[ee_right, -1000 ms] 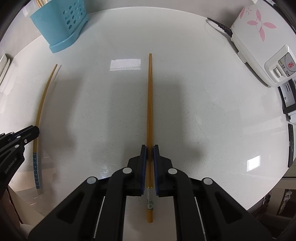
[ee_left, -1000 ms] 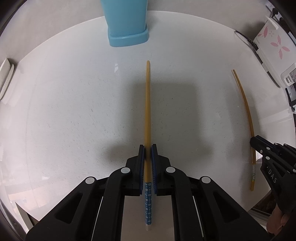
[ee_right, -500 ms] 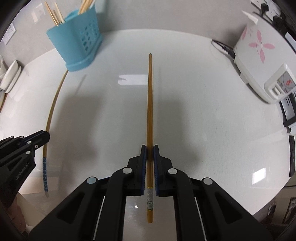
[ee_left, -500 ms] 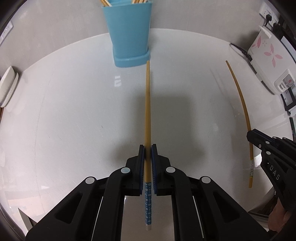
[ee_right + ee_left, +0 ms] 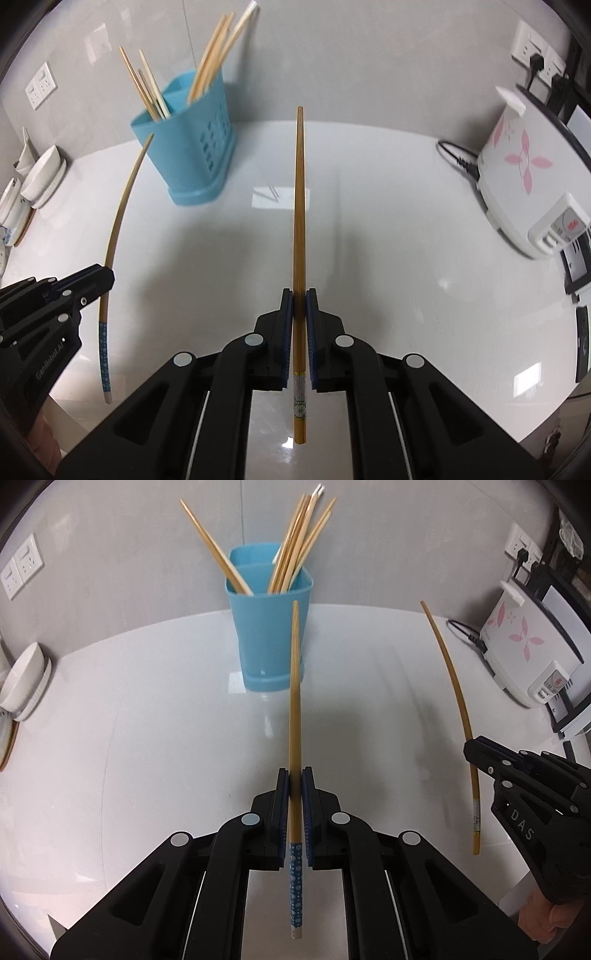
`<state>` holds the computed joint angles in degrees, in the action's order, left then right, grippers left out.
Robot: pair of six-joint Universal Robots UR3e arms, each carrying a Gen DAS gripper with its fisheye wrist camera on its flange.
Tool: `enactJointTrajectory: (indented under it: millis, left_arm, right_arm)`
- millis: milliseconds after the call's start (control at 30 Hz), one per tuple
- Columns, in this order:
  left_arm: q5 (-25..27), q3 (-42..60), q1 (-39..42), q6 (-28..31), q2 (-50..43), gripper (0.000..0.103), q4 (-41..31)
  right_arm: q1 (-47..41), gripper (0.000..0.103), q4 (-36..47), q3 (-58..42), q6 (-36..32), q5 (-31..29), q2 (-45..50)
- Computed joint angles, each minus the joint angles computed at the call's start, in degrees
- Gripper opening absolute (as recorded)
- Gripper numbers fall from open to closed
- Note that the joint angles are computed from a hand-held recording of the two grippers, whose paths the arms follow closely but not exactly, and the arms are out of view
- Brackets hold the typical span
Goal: Organize utensils
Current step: 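Lift both held chopsticks and carry them over the light-blue holder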
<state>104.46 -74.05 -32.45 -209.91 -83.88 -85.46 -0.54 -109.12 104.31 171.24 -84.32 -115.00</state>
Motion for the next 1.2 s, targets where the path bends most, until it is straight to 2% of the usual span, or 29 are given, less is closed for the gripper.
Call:
enactJointTrajectory:
  millis: [533, 833, 1067, 1200]
  left_arm:
    - [0.75, 13.04, 5.95, 4.40, -4.74, 0.006, 1.16]
    - [-0.98, 17.70, 10.39, 8.63, -7.18, 0.007, 6.72]
    - [-3.44, 16.84, 13.42, 12.10, -6.92, 0.007, 12.30]
    - [-5.98, 17.20, 15.52, 13.55, -7.68, 0.007, 15.34]
  right_arm:
    - [4.81, 0.006, -4.73, -13.25, 4.40, 1.07, 9.62]
    - [6.15, 0.006, -8.59, -19.74, 6.57, 2.35, 14.85]
    - [7.46, 0.006, -12.33, -23.08, 8.22, 2.62, 18.42]
    - [6.19, 0.006, -13.99, -25.10, 9.31, 5.59, 20.30]
